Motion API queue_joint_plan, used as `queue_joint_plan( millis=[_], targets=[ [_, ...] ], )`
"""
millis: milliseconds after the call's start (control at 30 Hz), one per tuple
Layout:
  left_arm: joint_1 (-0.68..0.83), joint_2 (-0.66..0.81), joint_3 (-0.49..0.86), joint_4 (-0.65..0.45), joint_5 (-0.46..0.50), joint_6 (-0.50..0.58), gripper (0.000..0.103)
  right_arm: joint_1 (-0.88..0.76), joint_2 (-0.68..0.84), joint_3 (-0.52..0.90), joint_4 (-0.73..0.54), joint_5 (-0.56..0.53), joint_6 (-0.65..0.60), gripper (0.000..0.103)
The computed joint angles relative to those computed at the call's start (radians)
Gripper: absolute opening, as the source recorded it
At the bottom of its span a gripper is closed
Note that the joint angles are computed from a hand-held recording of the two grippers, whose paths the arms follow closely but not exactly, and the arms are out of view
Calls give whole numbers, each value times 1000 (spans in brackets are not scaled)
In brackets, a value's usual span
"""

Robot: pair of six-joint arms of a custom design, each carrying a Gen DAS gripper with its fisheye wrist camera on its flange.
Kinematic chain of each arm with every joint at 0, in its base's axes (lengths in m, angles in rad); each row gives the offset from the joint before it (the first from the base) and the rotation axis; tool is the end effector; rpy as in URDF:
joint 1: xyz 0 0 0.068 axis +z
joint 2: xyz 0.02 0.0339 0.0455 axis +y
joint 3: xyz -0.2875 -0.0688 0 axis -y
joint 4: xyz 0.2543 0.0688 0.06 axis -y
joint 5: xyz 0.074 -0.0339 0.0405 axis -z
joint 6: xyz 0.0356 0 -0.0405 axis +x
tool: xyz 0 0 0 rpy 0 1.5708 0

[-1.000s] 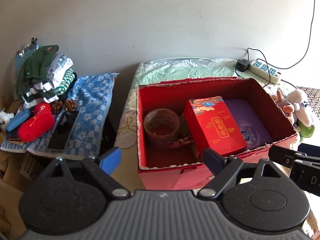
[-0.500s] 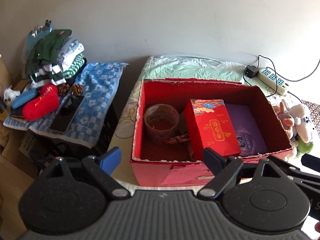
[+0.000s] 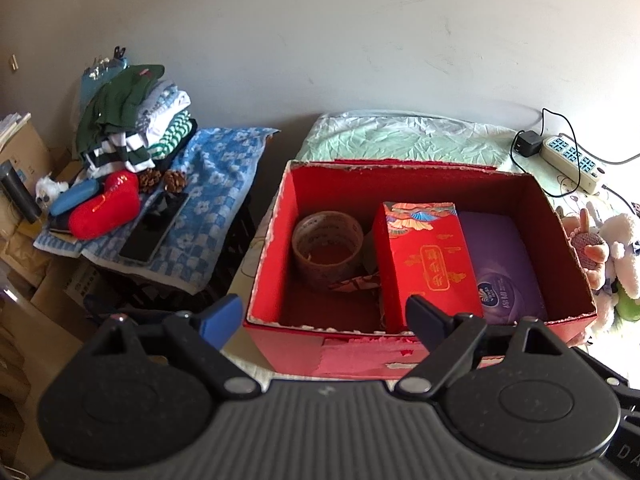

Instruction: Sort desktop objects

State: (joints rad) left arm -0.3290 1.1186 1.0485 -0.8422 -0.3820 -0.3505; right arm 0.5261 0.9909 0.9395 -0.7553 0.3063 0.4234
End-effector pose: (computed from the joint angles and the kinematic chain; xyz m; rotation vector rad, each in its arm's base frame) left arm 0.2104 -0.0578 0.3295 -0.1840 2.3942 0.1640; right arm 0.1733 0.0882 0.3229 0.0247 2.3325 0.1080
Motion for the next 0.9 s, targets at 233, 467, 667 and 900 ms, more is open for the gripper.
queue_joint_plan(
  millis=[233,467,667,900],
  targets=[
    [-10,8,14,7,-18,3,88,-26,65,57,22,-2,-35,91],
    [5,30,45,20,-22,44,88,-60,170,127,50,-52,-38,91],
    [41,46,52,44,16,85,88,-69,183,116,79,-70,12,91],
    [72,69,45,87,46,129,88,-101,195,92,97,-94,63,91]
  ],
)
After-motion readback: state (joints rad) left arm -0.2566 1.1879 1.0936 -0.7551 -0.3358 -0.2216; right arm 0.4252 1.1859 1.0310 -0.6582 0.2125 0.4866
